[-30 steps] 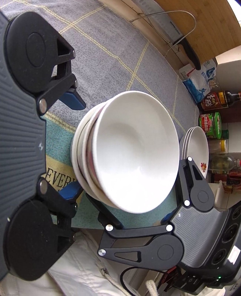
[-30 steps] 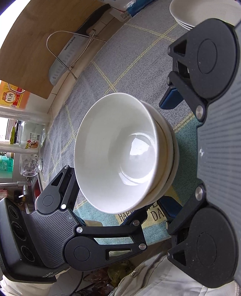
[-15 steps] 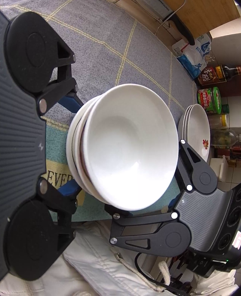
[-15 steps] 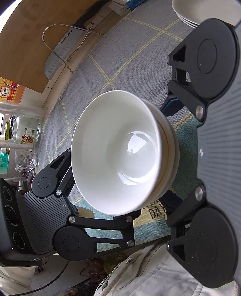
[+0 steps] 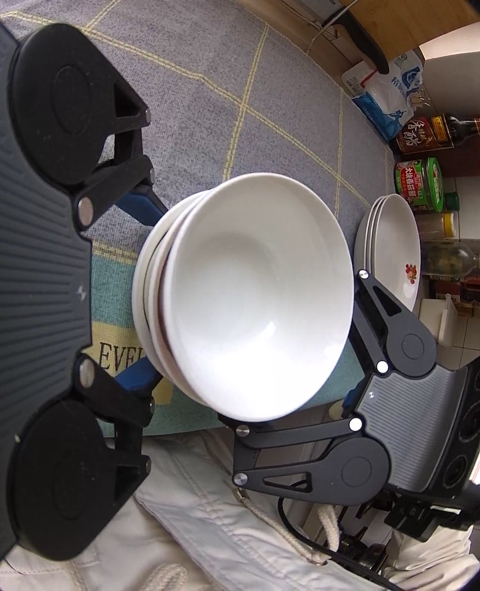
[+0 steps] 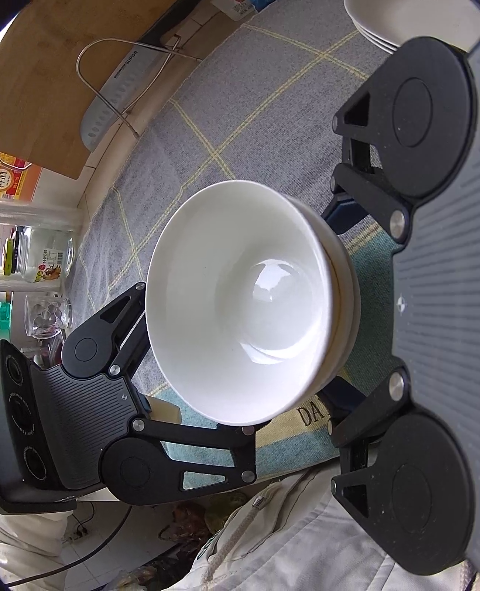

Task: Organize plates and bowls
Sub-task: 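Carry the bowl stack with both tools onto the flowered plate stack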

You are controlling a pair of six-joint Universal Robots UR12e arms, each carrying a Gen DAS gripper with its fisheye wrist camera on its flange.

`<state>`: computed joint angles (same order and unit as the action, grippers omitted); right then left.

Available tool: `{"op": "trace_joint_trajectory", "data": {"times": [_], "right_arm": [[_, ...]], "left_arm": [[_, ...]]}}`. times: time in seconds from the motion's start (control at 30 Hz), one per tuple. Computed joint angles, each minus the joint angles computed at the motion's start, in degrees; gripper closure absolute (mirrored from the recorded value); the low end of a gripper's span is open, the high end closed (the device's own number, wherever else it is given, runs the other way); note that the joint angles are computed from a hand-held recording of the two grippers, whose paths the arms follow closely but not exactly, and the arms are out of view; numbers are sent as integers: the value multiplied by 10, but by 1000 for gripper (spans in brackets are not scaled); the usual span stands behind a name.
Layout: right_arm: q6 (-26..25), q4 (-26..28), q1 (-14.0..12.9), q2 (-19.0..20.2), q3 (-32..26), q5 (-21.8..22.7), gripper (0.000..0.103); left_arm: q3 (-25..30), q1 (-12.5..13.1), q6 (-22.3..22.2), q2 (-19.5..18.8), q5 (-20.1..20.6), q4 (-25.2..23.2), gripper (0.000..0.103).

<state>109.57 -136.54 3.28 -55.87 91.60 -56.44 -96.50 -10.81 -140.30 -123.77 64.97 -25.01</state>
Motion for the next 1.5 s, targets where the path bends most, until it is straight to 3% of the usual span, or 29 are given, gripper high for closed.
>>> {"op": "trace_joint_trajectory", "data": {"times": [0.47,1.0,1.5], "right_arm": [[6,-6,2,1,2,-2,15],[20,-32,3,-5,13,-5,15],[-34,9,-24,-15,-5,9,15]], "left_arm": [[5,4,5,-5,-16,-7,24],[-2,1,-2,-2,-4,13,24],[32,-29,-58,-9,19,27,24]]}}
